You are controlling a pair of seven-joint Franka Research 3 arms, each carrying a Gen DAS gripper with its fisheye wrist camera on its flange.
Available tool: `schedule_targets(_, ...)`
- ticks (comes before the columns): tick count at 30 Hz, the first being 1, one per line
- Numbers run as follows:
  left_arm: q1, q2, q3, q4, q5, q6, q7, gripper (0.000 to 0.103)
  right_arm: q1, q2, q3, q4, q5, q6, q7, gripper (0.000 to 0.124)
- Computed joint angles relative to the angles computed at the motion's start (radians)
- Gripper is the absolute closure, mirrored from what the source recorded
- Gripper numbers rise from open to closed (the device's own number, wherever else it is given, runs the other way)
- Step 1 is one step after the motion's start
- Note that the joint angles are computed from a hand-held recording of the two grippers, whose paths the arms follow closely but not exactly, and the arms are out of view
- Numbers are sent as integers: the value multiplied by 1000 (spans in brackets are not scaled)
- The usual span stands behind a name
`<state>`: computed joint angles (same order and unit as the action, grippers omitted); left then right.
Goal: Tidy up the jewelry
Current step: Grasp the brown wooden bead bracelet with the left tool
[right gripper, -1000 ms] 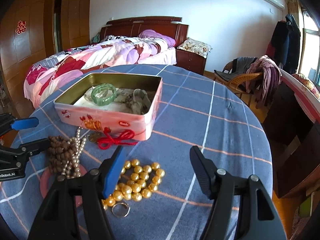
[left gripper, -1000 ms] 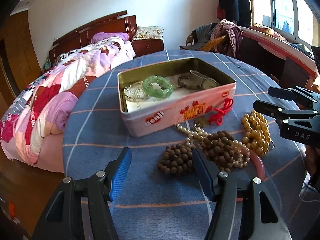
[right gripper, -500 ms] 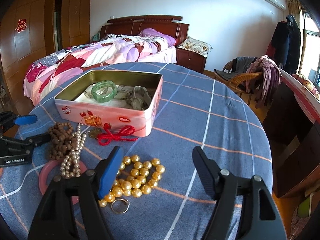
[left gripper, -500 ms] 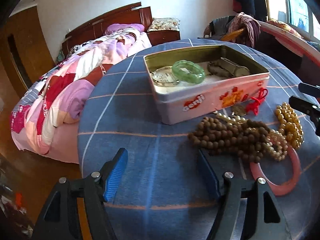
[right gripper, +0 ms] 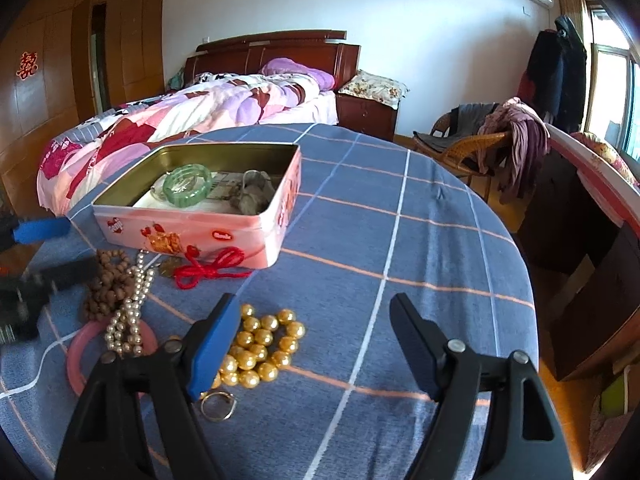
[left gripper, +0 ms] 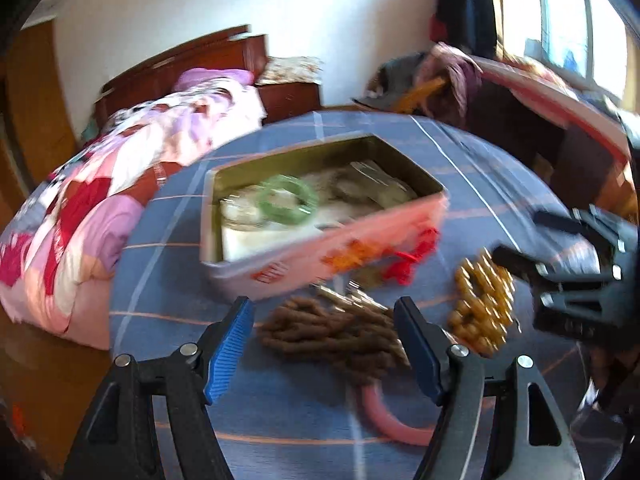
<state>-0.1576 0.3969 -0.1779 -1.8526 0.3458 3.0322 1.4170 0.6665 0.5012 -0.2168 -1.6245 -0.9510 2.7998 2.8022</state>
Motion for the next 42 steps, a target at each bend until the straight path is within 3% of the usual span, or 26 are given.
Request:
schedule_targets(6, -53, -4, 94, -3, 77, -44, -89, 30, -1, 1, 2, 2, 6, -1, -13, 45)
schedule_targets(10, 9, -22, 75, -32, 54, -36, -109, 30, 2, 1, 3, 4, 8, -11, -22, 44)
schedule_targets(13, -16, -19, 130, -35, 105, -49, -173, 27, 1, 3, 5, 7, 8, -13, -25, 44)
schedule_targets(15, 32, -18, 80, -34, 60, -51, -152, 27, -1, 4, 8, 9, 14, -16, -33, 44)
schedule_targets(18, 16, -29, 95, -47, 94, -13, -176, 27, -6, 5, 13, 10, 28, -16, -48, 44)
schedule_targets(21, 119, -32, -29, -62, -25, 25, -89, 27, -1, 7, 9, 13, 30, -21, -55, 44)
schedule_targets(24, 94, -12, -10, -27, -25, -3, -81, 27, 2, 10, 8, 18, 31, -28, -61, 44)
schedule_targets(27, 0, 34, 93, 37, 45, -56, -143, 27, 3, 11, 8, 19, 32, -30, -67, 44)
schedule_targets(28, 4, 48, 89, 49, 45, -64, -136, 27, 3, 11, 7, 18, 31, -26, -65, 44)
schedule_targets(29, 3, 56, 91, 55, 56, -64, -142, 29, 3, 9, 4, 15, 29, -20, -58, 44)
schedule_targets(30, -22, 61, 129, 57, 136, -47, -206, 37, 4, 6, 1, 9, 27, -12, -46, 44)
schedule_targets(31, -21, 57, 131, 48, 147, -34, -203, 59, 1, 3, -1, 3, 28, 1, -35, 44)
schedule_targets(32, 6, 57, 99, 43, 99, -36, -146, 67, -1, -2, -6, -6, 28, 17, -16, 44)
schedule_targets(33, 53, 57, 48, 35, 65, -29, -104, 67, -2, -4, -11, -11, 29, 26, -2, 44)
schedule_targets(38, 118, 43, -15, -8, -3, 25, -31, 71, -17, -19, -18, -36, 49, 46, 19, 48)
schedule_targets(42, 158, 21, -65, -41, -54, 51, 25, 71, -44, -22, 20, -44, 121, 64, -72, 58)
